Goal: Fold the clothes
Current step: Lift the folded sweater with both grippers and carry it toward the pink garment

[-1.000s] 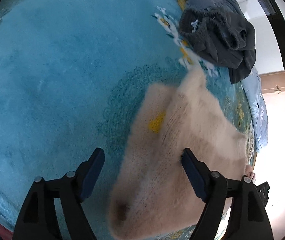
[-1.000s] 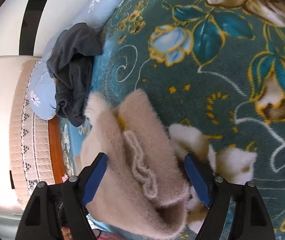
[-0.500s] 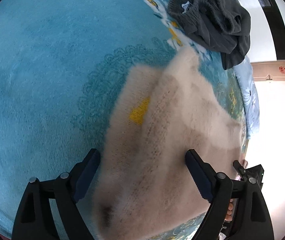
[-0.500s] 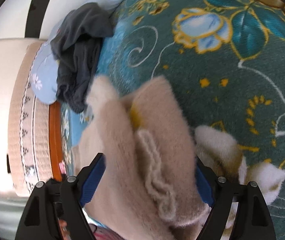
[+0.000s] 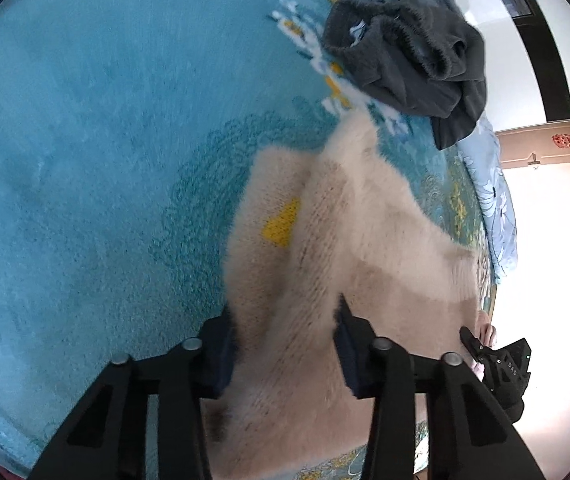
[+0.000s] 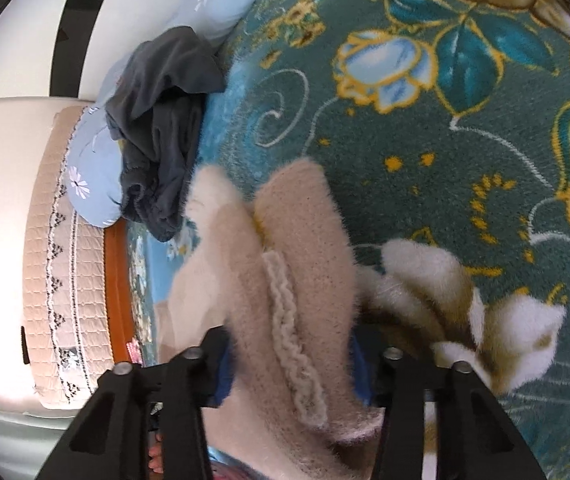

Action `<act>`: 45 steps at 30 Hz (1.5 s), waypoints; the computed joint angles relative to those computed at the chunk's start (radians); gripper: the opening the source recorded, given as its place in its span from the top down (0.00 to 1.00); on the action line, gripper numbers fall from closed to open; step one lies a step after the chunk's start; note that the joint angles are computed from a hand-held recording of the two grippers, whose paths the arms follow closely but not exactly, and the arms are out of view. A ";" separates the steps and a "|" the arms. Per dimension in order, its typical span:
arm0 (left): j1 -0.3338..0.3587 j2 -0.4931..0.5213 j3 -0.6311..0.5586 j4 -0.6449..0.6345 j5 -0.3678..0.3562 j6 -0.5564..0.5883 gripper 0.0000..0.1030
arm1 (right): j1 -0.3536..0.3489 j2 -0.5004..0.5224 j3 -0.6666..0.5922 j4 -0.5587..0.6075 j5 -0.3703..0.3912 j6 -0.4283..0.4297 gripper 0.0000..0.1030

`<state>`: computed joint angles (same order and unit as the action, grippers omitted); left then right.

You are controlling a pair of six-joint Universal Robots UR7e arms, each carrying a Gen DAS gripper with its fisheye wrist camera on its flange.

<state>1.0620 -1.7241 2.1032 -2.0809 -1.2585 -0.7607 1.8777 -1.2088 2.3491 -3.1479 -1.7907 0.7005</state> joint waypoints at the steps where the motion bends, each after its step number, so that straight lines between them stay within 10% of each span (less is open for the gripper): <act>1: -0.007 -0.002 -0.004 -0.008 0.008 0.006 0.65 | 0.010 -0.001 -0.004 -0.004 -0.002 0.004 0.61; 20: -0.216 -0.178 0.054 -0.076 0.073 0.017 0.70 | 0.159 -0.150 -0.012 0.044 -0.051 0.002 0.64; 32: -0.412 -0.161 0.053 -0.192 0.035 0.000 0.86 | 0.343 -0.441 0.076 0.128 -0.297 0.126 0.64; 36: -0.450 -0.093 0.010 -0.126 -0.001 -0.040 0.86 | 0.382 -0.536 0.098 0.235 -0.390 0.204 1.00; 45: -0.492 0.047 -0.017 -0.051 -0.042 -0.030 0.86 | 0.300 -0.809 0.275 0.396 -0.454 0.410 1.00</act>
<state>0.5698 -1.6774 2.0867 -2.1316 -1.3010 -0.7904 2.1775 -2.0173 2.6238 -2.7518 -2.2447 1.1105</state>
